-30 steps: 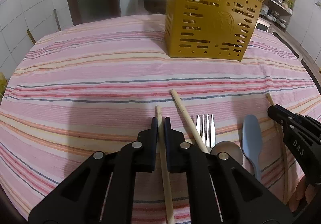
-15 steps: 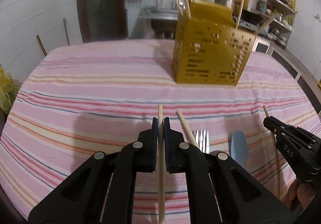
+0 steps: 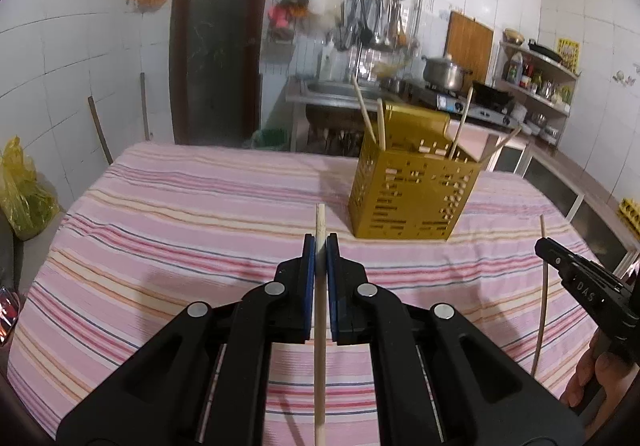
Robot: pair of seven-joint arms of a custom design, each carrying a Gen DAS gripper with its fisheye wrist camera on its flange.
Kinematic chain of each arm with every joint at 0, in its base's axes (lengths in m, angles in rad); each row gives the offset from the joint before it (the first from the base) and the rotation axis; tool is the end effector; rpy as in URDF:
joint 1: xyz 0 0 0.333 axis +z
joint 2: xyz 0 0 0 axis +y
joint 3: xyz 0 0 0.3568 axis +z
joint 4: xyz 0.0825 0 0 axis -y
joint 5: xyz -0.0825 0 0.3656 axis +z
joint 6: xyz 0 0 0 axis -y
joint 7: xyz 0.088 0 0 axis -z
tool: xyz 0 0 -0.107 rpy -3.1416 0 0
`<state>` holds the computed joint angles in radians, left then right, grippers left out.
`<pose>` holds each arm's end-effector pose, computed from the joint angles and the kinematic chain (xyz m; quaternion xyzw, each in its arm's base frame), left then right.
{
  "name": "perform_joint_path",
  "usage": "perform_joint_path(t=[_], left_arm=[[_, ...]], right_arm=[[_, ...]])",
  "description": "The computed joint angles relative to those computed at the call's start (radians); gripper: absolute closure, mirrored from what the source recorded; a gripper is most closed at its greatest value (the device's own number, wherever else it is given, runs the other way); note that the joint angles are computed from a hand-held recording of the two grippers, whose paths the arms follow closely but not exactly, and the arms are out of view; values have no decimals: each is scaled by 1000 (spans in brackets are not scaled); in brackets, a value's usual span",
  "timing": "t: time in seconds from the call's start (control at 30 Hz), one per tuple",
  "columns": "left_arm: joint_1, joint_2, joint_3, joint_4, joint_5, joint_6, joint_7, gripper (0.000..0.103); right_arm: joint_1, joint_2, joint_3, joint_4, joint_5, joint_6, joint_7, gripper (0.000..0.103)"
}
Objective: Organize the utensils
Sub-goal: 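Lift both held chopsticks upright and carry them over the yellow holder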
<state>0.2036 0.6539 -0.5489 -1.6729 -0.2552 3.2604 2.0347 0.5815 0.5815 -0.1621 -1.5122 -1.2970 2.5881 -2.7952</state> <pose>0.7270 -0.1261 0.4220 -0.5294 0.6919 -0.4302 0.2366 0.6603 0.3433 0.4131 -0.4643 0.7300 -0.3635 0.3455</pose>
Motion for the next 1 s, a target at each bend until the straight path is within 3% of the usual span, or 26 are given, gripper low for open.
perform_joint_path(t=[0.07, 0.2, 0.47, 1.0], left_arm=[[37, -5, -42, -24, 5, 25, 7, 99], [71, -18, -74, -80, 48, 102, -10, 99], [87, -51, -66, -180, 163, 248, -94, 98], [-6, -120, 80, -235, 314, 391, -268, 99]], right_arm=[[20, -17, -14, -14, -46, -10, 36, 97], [45, -48, -10, -40, -139, -68, 92, 97], [43, -78, 46, -74, -234, -160, 131, 97], [29, -111, 93, -98, -304, -224, 158, 97]])
